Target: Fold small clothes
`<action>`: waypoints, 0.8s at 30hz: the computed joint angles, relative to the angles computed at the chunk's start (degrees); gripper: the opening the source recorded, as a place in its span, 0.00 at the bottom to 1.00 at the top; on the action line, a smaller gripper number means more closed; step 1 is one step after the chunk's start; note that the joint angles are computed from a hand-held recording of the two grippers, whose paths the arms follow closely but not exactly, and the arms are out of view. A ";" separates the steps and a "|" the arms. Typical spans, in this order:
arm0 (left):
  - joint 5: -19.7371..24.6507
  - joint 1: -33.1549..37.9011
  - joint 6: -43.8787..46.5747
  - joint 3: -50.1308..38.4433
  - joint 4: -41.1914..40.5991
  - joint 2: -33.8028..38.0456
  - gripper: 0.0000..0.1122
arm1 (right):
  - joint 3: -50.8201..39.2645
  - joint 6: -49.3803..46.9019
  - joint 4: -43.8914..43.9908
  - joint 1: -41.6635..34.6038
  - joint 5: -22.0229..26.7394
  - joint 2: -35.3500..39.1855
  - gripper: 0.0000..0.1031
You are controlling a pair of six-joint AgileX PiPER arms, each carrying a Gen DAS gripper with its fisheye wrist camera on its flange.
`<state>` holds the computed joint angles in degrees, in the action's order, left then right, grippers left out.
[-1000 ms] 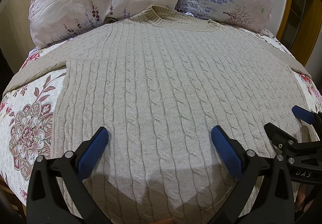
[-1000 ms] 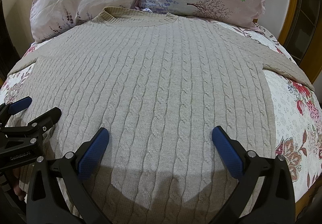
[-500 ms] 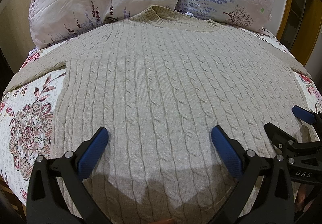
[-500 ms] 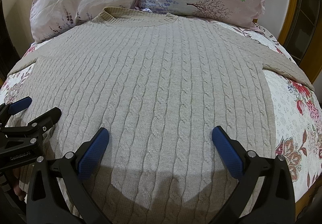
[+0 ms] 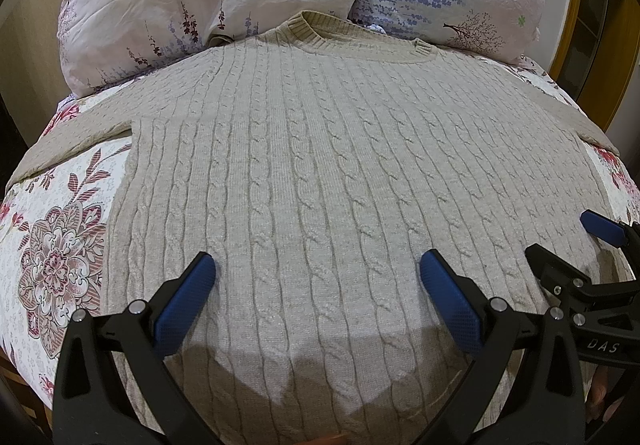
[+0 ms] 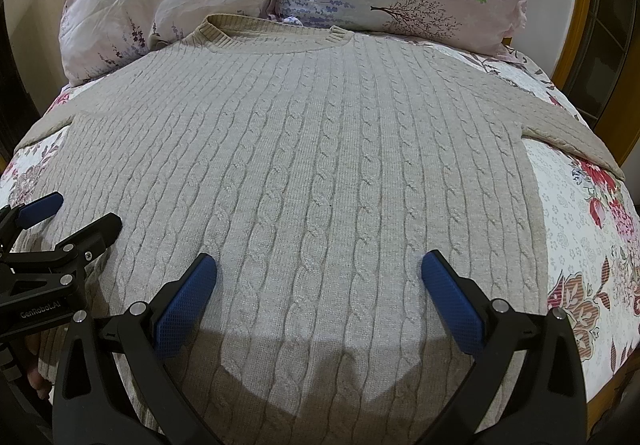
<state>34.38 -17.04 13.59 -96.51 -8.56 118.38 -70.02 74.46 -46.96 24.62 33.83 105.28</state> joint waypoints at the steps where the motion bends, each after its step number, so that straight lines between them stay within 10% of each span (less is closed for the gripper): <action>1: 0.00 0.00 0.00 0.00 0.00 0.00 0.90 | 0.05 -0.12 -0.23 0.07 -0.02 -0.09 0.99; 11: 0.00 0.00 0.00 0.00 0.00 0.00 0.90 | -0.24 0.83 -0.04 0.51 0.63 0.39 0.99; 16: 0.67 -0.04 -0.12 -0.52 0.16 0.20 0.90 | -0.24 -17.75 17.00 -5.61 -4.99 -1.93 0.99; 24: 6.90 3.73 9.92 -5.89 -11.93 2.23 0.90 | 2.88 -36.91 47.31 -44.02 -15.50 -8.74 0.88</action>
<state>41.28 -13.30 23.50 -102.40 -20.49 120.61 -67.14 37.55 0.36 -19.40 18.33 96.54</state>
